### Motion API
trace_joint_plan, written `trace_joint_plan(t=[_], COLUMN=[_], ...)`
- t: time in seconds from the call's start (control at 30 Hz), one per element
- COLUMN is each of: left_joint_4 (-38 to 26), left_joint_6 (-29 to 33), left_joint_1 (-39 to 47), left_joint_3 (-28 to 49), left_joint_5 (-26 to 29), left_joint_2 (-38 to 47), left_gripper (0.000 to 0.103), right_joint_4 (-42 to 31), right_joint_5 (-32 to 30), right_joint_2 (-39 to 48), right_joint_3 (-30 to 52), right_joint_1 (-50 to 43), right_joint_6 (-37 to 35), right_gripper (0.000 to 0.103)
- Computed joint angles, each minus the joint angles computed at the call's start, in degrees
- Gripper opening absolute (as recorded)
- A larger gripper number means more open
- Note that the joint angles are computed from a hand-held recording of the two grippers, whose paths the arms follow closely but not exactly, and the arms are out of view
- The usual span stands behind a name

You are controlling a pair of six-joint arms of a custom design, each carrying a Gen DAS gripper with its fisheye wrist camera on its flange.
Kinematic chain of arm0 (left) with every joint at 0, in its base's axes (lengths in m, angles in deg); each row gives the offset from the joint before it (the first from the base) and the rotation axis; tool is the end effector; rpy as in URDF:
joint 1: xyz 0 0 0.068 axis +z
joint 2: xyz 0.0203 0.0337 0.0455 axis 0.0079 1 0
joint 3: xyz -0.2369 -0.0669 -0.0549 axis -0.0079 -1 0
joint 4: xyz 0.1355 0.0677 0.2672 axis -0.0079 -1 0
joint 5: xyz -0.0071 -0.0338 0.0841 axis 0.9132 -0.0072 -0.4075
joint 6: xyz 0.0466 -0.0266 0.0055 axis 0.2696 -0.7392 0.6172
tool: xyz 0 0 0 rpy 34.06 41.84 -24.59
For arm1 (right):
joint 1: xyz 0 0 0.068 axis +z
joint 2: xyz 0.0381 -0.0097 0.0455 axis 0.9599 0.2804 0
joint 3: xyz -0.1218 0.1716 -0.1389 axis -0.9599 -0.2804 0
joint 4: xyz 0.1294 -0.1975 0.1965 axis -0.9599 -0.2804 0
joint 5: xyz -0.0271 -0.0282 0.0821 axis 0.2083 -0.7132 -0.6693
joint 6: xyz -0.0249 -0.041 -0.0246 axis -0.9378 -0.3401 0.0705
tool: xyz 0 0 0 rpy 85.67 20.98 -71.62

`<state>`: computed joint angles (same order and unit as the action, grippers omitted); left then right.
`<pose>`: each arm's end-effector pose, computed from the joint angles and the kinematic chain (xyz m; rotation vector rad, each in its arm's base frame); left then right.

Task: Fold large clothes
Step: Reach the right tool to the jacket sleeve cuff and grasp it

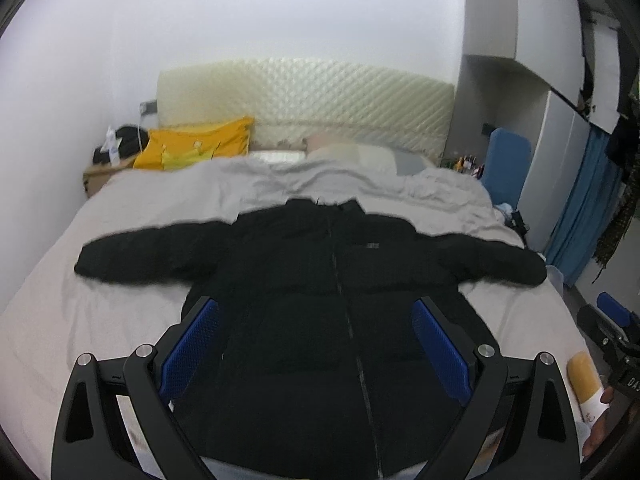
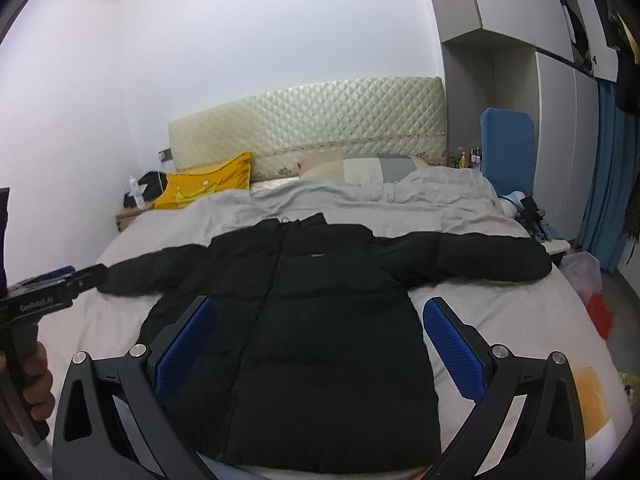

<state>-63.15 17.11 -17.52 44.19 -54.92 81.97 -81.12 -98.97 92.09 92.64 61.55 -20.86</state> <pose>0.2798 -0.0859 0.4057 0.0840 2.1768 -0.1336 0.2011 -0.0343 0.4575 0.0831 2.1213 0.1459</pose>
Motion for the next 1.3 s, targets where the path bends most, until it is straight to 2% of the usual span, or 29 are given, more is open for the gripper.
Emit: trace_joint_plan(t=[0.27,0.57,0.67,0.77,0.87,0.97,1.07,1.17,1.3], left_joint_4=[5.5,10.4,11.3,11.8,12.4,14.1,16.4,19.7,22.8], left_joint_6=[1.2,1.7,1.1,0.4,0.9,0.0,-0.5,-1.1,-2.0], left_joint_1=[1.7,5.7,6.7,8.5,8.2,8.4,7.1,6.3,5.5], left_joint_3=[-1.5,-4.5,-5.3,-5.5,-5.8,-6.2,-6.4,-7.1,-7.0], left_joint_5=[-0.2,3.4,5.4,10.8,9.1,11.5,11.0,10.6,9.8], left_joint_2=[3.0,5.8,6.8,8.4,10.1,11.9,13.4,14.7,17.2], left_gripper=[0.097,0.097,0.097,0.097,0.097,0.097,0.097,0.097,0.097], right_joint_4=[3.4,11.0,15.1,18.7,22.9,26.2,29.4,30.9,30.3], right_joint_5=[0.0,-6.0,-4.4,-5.0,-4.8,-6.1,-6.9,-9.2,-14.9], right_joint_2=[3.8,13.2,17.4,23.5,30.9,38.3,45.3,52.1,64.0], right_joint_3=[-0.1,2.9,4.5,7.5,10.9,13.6,14.7,17.4,26.7], right_joint_1=[-2.0,-12.1,-15.2,-20.0,-24.4,-27.2,-28.4,-30.1,-33.4], right_joint_6=[-1.1,-2.8,-3.9,-4.2,-3.6,-1.6,1.5,4.1,11.2], right_gripper=[0.103,0.103,0.103,0.103,0.103,0.103,0.103,0.103,0.099])
